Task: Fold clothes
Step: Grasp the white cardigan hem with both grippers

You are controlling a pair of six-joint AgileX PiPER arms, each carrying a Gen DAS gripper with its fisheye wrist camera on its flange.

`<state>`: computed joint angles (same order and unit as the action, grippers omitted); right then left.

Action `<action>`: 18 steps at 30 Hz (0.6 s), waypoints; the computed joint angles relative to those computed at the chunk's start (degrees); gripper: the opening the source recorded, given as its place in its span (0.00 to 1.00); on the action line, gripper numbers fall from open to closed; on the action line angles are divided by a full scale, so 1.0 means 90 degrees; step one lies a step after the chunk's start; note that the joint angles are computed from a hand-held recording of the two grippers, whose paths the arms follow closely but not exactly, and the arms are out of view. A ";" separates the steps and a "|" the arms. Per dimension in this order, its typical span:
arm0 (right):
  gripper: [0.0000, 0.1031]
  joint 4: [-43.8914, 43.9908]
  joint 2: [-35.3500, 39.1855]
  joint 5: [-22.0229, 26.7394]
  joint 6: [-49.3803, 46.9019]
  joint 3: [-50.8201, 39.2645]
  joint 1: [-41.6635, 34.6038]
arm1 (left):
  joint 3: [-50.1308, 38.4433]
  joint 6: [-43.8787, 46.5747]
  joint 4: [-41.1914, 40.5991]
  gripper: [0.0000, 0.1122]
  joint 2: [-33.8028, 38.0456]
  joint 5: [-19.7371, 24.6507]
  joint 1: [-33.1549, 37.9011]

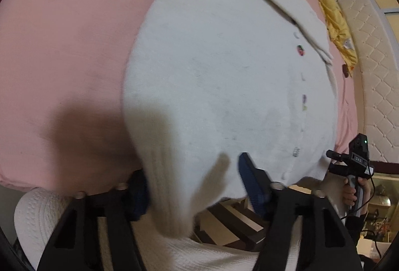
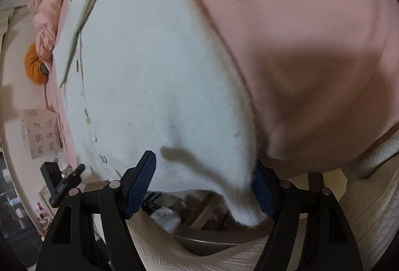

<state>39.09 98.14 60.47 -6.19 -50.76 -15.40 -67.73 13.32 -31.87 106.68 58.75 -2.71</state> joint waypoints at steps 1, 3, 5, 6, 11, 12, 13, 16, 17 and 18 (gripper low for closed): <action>0.53 -0.0064 -0.0017 -0.0043 0.0102 0.0029 -0.0015 | 0.0015 -0.0061 0.0070 0.31 0.0009 -0.0014 0.0029; 0.37 -0.0233 -0.0120 -0.0059 0.0277 0.0055 -0.0044 | 0.0103 -0.0039 0.0012 0.16 -0.0042 -0.0001 0.0144; 0.17 0.0110 -0.0150 0.0027 -0.0047 0.0111 -0.0129 | 0.0241 0.0328 -0.0353 0.15 -0.0148 0.0077 0.0306; 0.16 0.0287 -0.0143 0.0061 -0.0201 0.0091 -0.0114 | 0.0226 0.0301 -0.0302 0.15 -0.0144 0.0058 0.0266; 0.14 0.1230 -0.0196 0.0292 -0.1105 0.0177 -0.0353 | 0.0188 0.0380 -0.0751 0.13 -0.0038 0.0089 0.0365; 0.14 0.1531 -0.0243 0.0348 -0.1354 0.0254 -0.0460 | 0.0241 0.0635 -0.1133 0.13 -0.0086 0.0107 0.0441; 0.14 0.1828 -0.0287 0.0414 -0.1597 0.0330 -0.0566 | 0.0281 0.0859 -0.1479 0.13 -0.0130 0.0133 0.0504; 0.13 0.2263 -0.0529 0.0565 -0.1998 0.0341 -0.0843 | 0.0202 0.1102 -0.2007 0.13 -0.0251 0.0137 0.0516; 0.13 0.2424 -0.0582 0.0469 -0.2019 0.0334 -0.0743 | 0.0139 0.1146 -0.2148 0.13 -0.0274 0.0092 0.0507; 0.13 0.2584 -0.0631 0.0371 -0.2041 0.0322 -0.0643 | 0.0067 0.1155 -0.2269 0.13 -0.0285 0.0029 0.0498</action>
<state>62.35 92.46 63.82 -24.56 -47.86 -21.18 -67.13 23.72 -52.30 104.11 59.02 1.77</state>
